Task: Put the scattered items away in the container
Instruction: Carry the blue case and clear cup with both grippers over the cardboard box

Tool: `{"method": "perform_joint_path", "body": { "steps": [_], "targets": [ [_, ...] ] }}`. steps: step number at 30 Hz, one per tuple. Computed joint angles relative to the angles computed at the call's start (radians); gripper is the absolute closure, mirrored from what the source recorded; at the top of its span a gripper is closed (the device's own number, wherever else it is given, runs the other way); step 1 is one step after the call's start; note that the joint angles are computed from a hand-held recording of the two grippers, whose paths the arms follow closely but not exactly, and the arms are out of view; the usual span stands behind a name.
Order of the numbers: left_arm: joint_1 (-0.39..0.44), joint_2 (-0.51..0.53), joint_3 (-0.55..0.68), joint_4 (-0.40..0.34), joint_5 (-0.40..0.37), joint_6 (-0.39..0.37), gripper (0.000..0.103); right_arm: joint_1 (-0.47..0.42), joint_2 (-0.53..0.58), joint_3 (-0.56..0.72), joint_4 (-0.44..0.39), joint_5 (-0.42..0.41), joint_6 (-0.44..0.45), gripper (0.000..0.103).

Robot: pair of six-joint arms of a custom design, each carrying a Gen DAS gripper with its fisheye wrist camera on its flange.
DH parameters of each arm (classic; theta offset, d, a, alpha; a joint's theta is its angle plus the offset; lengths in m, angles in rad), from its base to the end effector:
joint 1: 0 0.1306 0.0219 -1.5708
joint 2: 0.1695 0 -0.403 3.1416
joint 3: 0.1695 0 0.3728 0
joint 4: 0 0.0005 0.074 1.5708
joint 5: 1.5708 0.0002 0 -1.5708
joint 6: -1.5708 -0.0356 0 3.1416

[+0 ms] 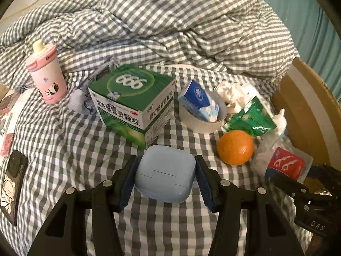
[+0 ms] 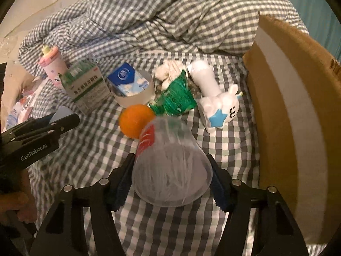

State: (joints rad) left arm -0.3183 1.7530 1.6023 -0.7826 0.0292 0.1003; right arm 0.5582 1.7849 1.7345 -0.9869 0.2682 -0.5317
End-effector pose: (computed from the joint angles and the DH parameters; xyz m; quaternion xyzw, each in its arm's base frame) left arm 0.5640 -0.1875 0.3648 0.1078 0.9434 -0.0787 0.3036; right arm 0.5142 0.3094 0.3922 0.0226 0.9564 0.0251 0.2902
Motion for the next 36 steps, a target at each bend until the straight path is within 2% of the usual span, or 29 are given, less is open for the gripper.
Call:
{"method": "perform_joint_path", "body": {
  "steps": [8, 20, 36],
  "targets": [
    [-0.012, -0.081, -0.019, -0.002, -0.02, 0.007, 0.048, 0.039, -0.081, -0.037, 0.024, 0.042, -0.008, 0.041],
    [-0.052, -0.208, -0.039, -0.001, -0.041, 0.02, 0.048, 0.102, -0.221, -0.066, 0.053, 0.169, -0.008, 0.041],
    [-0.182, -0.268, 0.04, -0.001, -0.062, 0.019, 0.048, 0.103, -0.442, -0.149, 0.045, 0.362, -0.018, 0.041]
  ]
}}
